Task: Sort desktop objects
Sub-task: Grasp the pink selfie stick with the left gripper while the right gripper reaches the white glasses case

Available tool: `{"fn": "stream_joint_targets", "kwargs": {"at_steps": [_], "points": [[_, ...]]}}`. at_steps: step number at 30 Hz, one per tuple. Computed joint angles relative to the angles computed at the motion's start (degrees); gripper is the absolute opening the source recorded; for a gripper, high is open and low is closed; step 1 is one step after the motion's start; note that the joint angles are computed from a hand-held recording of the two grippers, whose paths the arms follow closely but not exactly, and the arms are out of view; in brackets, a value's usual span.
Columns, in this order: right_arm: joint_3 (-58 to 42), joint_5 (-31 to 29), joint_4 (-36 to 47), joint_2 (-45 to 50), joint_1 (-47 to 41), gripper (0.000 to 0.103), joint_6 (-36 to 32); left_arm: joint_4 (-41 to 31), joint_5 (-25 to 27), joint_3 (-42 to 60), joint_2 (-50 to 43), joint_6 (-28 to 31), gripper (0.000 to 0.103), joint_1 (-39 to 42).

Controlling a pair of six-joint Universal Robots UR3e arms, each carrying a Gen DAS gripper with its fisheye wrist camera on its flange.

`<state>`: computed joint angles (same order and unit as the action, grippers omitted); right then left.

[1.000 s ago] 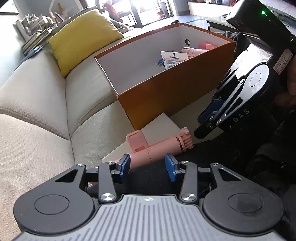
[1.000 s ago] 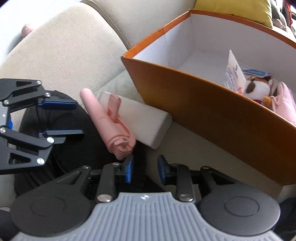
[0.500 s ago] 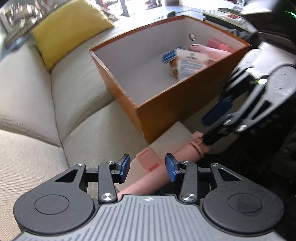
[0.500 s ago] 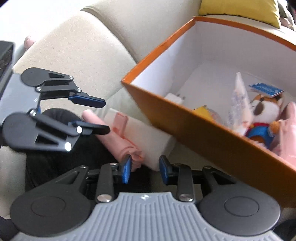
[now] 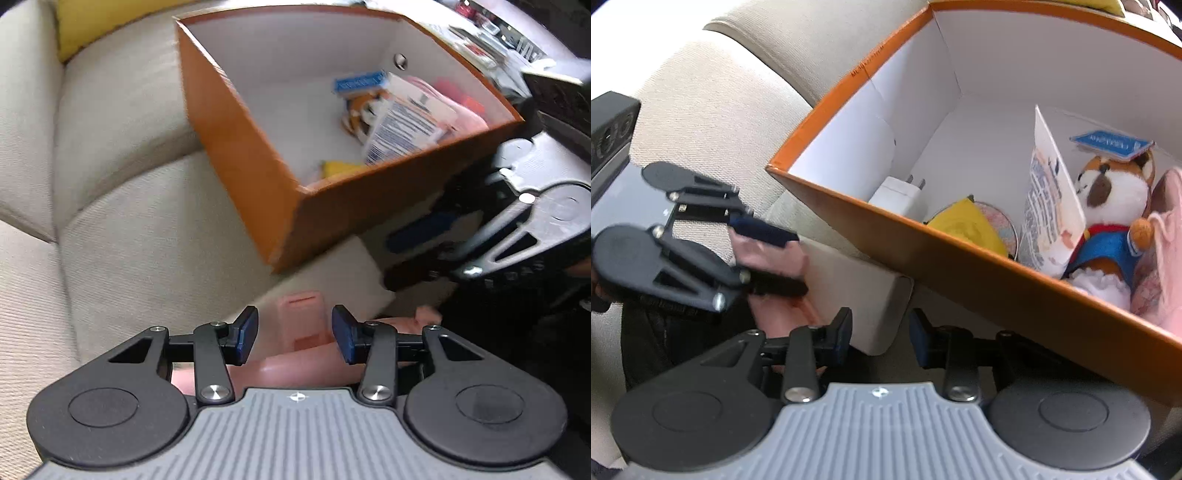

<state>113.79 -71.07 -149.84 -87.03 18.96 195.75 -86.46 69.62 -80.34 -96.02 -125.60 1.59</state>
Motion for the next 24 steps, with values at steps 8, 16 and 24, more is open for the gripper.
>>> {"fn": "stream_joint_targets", "kwargs": {"at_steps": [8,16,24], "points": [[-2.1,-3.8,2.0,0.2,3.6,0.037,-0.7,5.2,1.8,-5.4,5.4,-5.0,0.031,-0.4],[-2.8,-9.3,-1.0,-0.9,9.7,0.037,-18.7,10.9,-3.7,-18.3,22.7,-2.2,0.029,9.2],[-13.8,-26.6,-3.4,12.6,25.0,0.044,-35.6,14.9,-3.2,-21.4,29.3,-7.0,0.028,11.8]]}}
